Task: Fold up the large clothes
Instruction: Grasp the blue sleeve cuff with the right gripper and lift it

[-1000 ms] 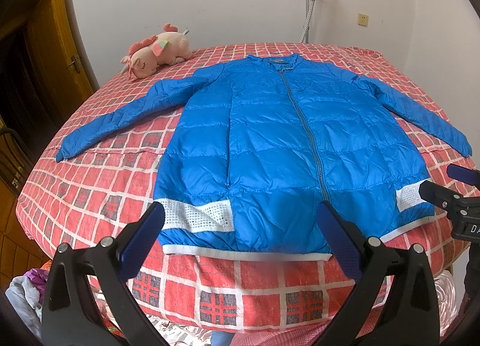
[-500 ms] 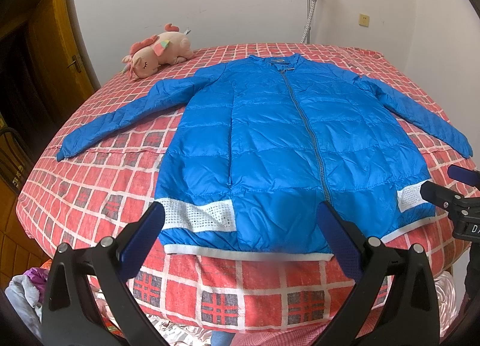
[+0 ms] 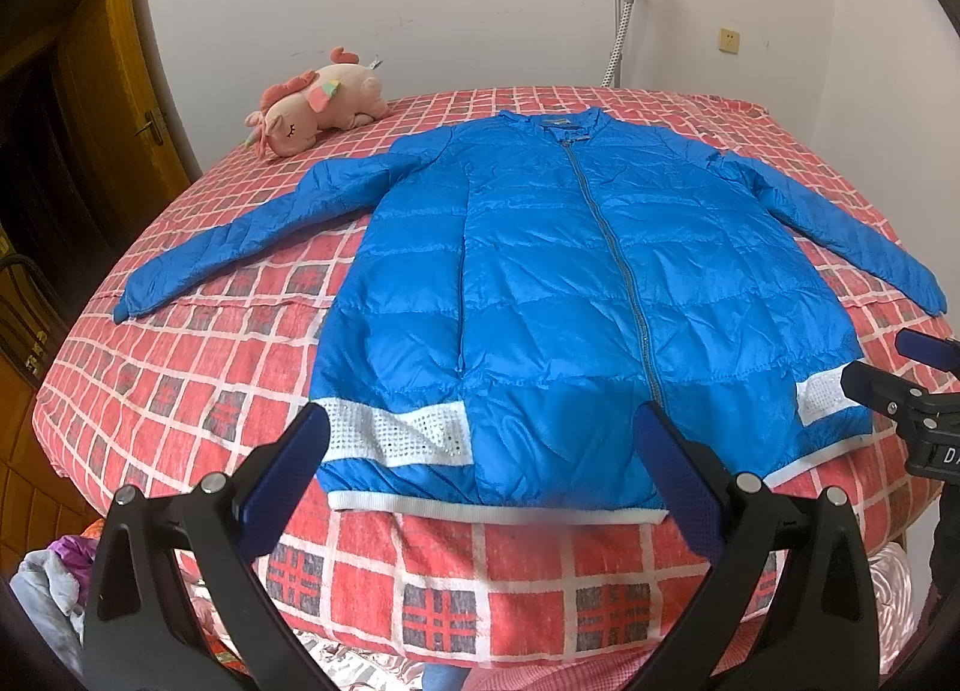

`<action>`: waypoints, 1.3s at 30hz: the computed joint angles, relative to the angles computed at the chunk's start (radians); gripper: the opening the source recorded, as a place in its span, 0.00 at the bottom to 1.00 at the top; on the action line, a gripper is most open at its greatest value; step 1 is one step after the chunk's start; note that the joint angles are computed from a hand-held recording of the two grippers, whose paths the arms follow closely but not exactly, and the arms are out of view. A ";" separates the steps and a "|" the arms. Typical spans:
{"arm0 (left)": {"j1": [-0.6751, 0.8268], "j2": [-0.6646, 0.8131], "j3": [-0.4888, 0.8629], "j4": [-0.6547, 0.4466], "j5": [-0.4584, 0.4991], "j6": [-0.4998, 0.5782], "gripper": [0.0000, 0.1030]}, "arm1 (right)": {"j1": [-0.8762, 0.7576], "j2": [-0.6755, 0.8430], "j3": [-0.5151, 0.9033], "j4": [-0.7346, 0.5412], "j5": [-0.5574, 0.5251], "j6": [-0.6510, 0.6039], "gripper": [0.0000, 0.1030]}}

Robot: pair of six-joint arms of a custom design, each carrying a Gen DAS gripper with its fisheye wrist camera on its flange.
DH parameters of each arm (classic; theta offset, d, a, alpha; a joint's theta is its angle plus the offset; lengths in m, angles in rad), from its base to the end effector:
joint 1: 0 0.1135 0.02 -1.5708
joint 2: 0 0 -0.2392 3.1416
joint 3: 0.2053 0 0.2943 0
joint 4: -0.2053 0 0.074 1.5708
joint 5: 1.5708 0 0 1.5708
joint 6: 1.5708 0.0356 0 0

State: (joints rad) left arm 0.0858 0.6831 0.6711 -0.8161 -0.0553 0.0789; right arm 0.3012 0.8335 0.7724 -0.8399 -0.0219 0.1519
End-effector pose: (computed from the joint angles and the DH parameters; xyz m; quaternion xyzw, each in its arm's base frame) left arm 0.1965 0.0189 0.2403 -0.0132 0.9314 0.0555 0.3594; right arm 0.2084 0.0656 0.2470 -0.0740 0.9415 0.0839 0.3179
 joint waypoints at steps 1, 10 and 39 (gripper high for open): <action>0.000 0.000 0.000 0.000 0.000 0.000 0.97 | -0.005 0.004 0.001 0.005 -0.005 -0.001 0.96; 0.029 0.209 0.066 0.106 0.074 0.014 0.97 | -0.272 0.155 0.029 0.094 -0.181 -0.098 0.96; -0.039 1.038 0.614 0.224 0.108 -0.052 0.97 | -1.072 1.327 1.071 -0.156 -0.331 -0.125 0.57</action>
